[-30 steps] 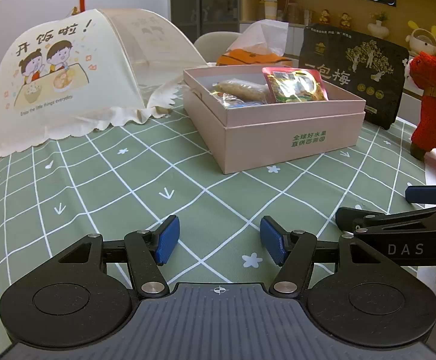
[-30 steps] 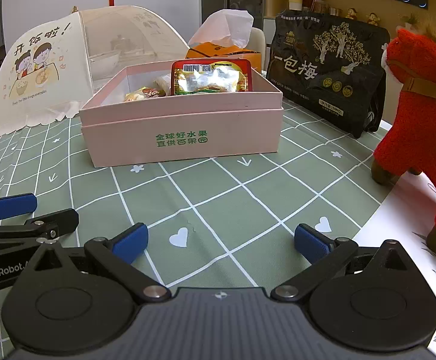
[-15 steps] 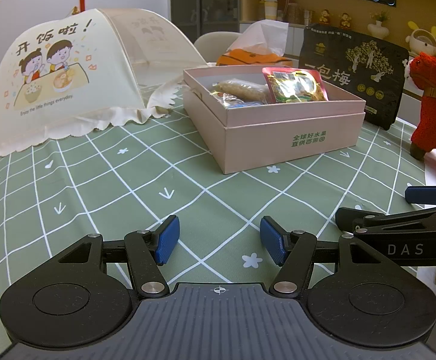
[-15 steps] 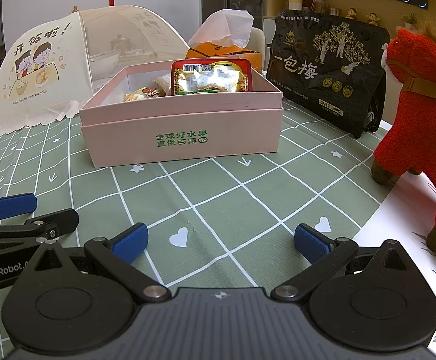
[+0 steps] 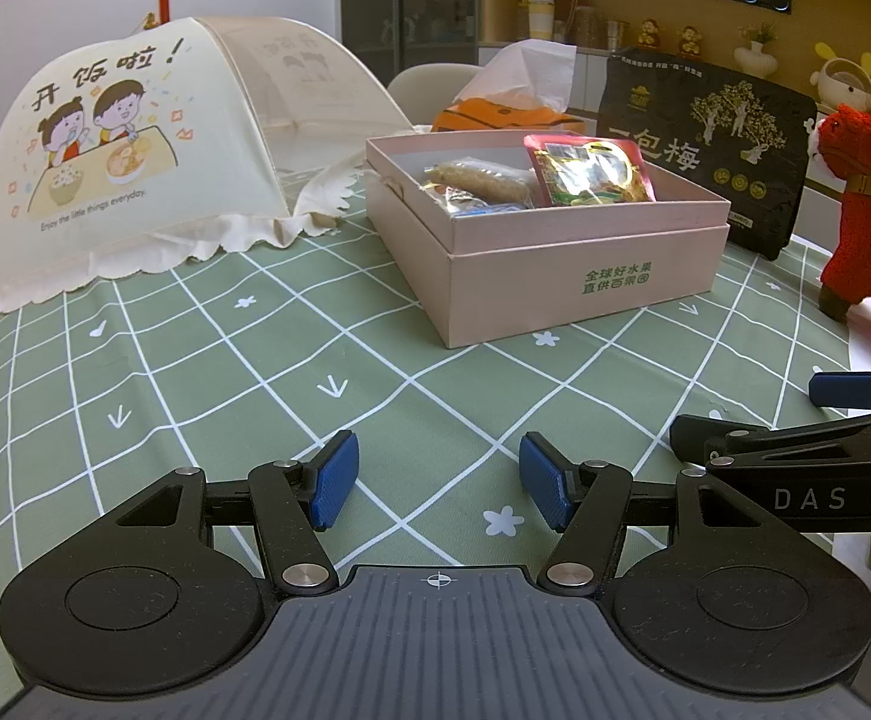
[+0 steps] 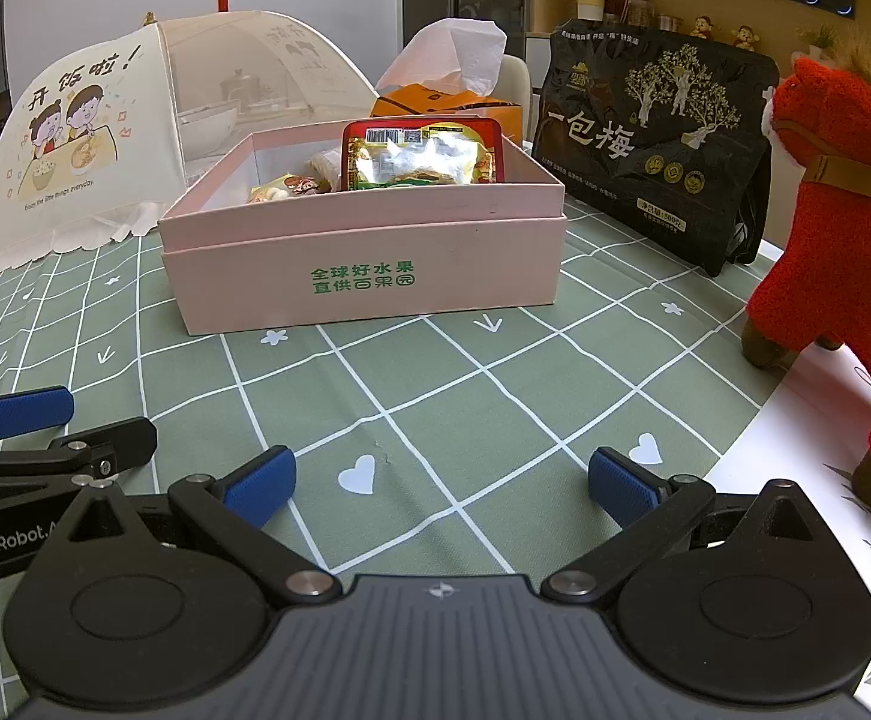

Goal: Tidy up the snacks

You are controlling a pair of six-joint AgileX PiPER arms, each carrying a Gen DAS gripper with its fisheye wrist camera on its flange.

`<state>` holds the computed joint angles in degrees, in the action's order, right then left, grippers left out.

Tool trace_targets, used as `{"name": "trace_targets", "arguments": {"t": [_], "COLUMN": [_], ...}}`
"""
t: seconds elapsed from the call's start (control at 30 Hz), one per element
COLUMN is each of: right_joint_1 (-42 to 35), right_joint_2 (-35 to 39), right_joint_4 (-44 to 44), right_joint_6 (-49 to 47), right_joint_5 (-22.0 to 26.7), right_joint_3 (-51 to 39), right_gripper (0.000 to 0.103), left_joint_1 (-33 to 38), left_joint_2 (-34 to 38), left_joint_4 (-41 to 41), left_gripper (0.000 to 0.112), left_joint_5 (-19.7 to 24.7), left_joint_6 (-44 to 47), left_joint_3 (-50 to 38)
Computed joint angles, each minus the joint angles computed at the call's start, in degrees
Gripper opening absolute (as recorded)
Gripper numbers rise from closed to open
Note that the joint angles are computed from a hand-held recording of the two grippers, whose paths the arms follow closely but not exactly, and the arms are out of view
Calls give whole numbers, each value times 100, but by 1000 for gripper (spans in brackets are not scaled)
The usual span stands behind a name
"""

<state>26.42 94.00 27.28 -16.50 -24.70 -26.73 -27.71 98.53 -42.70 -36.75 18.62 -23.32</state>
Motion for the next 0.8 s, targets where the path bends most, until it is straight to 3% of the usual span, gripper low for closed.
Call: {"name": "trace_targets", "arguments": {"t": [0.8], "right_joint_1": [16], "right_joint_2": [2], "right_joint_4": [21], "right_joint_6": [-9], "right_joint_5": [-11], "right_joint_3": [5], "right_gripper": [103], "left_joint_1": [12], "left_joint_2": [-6], "left_joint_4": [23], "left_gripper": [65], "left_joint_5": [5], "left_joint_6": [-12], "left_joint_3": [5]}}
